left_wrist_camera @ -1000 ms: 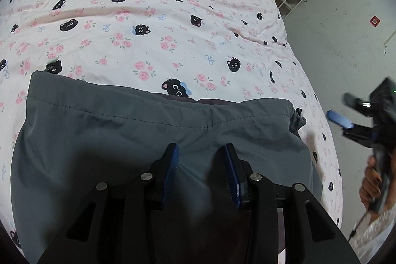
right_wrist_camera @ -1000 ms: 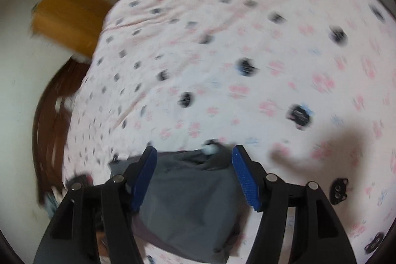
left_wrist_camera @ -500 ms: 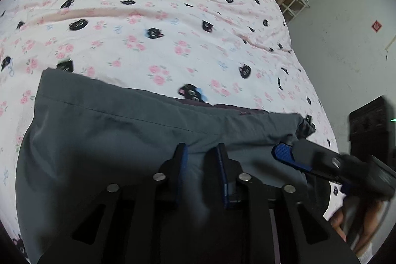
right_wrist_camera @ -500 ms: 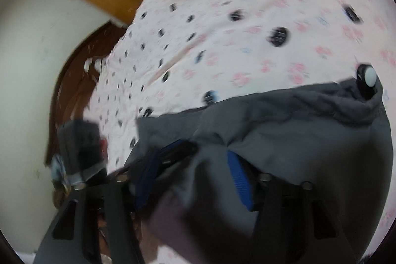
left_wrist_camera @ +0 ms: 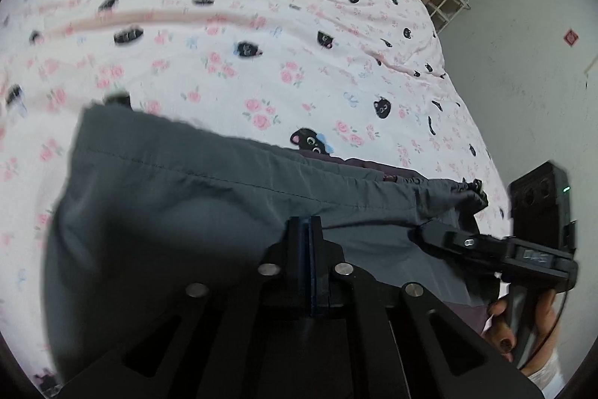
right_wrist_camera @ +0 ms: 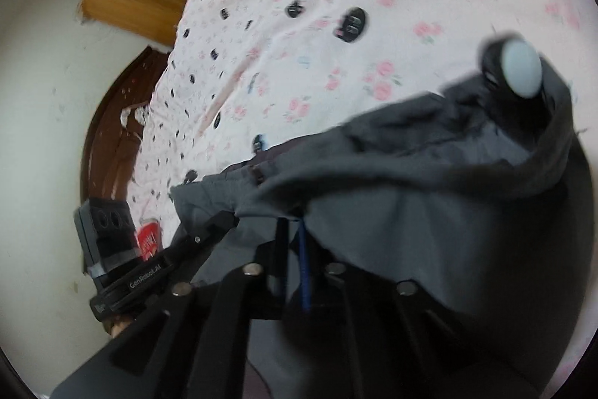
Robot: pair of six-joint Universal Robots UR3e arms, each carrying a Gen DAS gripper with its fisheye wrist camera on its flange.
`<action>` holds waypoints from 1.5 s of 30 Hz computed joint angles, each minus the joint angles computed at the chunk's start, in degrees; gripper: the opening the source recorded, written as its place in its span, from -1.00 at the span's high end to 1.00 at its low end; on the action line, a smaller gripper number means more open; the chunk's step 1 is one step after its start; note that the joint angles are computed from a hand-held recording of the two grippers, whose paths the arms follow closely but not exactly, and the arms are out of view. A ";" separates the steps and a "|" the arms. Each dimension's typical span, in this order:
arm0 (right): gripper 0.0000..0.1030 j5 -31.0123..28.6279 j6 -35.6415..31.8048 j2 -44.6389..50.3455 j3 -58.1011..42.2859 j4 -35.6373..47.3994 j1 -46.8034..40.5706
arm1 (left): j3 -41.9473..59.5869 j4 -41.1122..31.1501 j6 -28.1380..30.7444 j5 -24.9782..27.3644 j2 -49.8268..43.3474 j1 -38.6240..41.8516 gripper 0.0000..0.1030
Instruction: Fold clothes
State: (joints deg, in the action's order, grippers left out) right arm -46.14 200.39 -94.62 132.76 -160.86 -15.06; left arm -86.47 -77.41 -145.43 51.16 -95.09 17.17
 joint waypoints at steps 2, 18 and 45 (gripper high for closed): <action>0.15 -2.10 -1.21 -3.00 -2.04 3.28 2.10 | -0.50 -0.48 1.53 0.11 2.61 0.85 0.56; 0.10 -41.96 0.71 -7.53 -16.13 16.77 33.85 | -12.65 -12.22 17.25 0.14 23.54 10.38 0.13; 0.26 -43.04 -3.78 -6.41 -20.74 21.66 25.45 | -4.22 8.31 3.78 6.97 8.35 2.06 0.38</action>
